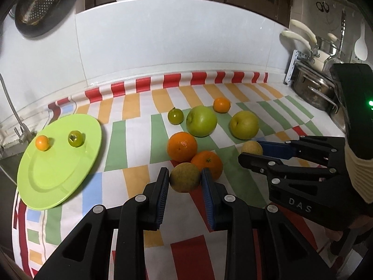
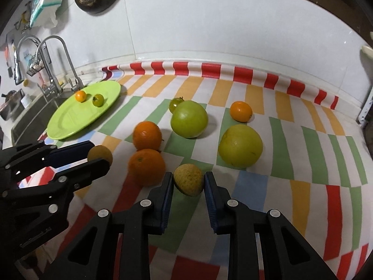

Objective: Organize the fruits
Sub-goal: 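Grasp a small brown fruit with the left tool while the right tool grasps another, then carry both brown fruits onto the green plate and open both tools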

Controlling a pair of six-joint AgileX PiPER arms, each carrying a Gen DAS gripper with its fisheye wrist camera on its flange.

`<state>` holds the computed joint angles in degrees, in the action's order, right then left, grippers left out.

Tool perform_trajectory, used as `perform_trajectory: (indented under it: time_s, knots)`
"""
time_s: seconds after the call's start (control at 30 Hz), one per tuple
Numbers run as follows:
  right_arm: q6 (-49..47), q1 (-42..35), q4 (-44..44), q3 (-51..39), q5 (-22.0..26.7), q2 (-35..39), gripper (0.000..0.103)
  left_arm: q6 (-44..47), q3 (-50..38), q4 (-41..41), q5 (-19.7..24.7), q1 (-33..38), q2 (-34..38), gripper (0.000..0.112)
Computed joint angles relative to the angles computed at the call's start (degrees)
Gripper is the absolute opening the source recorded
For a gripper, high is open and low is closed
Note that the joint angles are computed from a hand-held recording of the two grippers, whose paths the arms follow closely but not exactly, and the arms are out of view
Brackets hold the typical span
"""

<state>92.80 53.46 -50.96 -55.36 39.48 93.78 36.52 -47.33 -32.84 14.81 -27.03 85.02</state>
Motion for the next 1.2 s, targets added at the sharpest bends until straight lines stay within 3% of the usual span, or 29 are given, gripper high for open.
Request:
perform_trajectory:
  time_s: [0.3, 0.6, 0.93, 1.2]
  knots:
    - [3.42, 6.99, -0.80, -3.91, 9.92, -1.97, 0.028, 6.05, 2.73, -5.10, 1.96, 2.99, -6.95, 0.029]
    - [4.18, 12.53, -1.83, -11.96, 17.79, 0.55, 0.028, 13.91, 5.01, -9.84, 5.85, 9.92, -14.03, 0.029]
    - [2.83, 16.14, -3.20, -24.82, 22.38, 8.21, 0.028, 31.25, 4.88, -20.36, 16.02, 25.86, -17.79, 0.029]
    - [-0.16, 16.76, -3.18, -36.15, 24.10, 15.53, 0.028, 43.04, 2.96, -26.16, 23.93, 38.27, -16.18, 0.029]
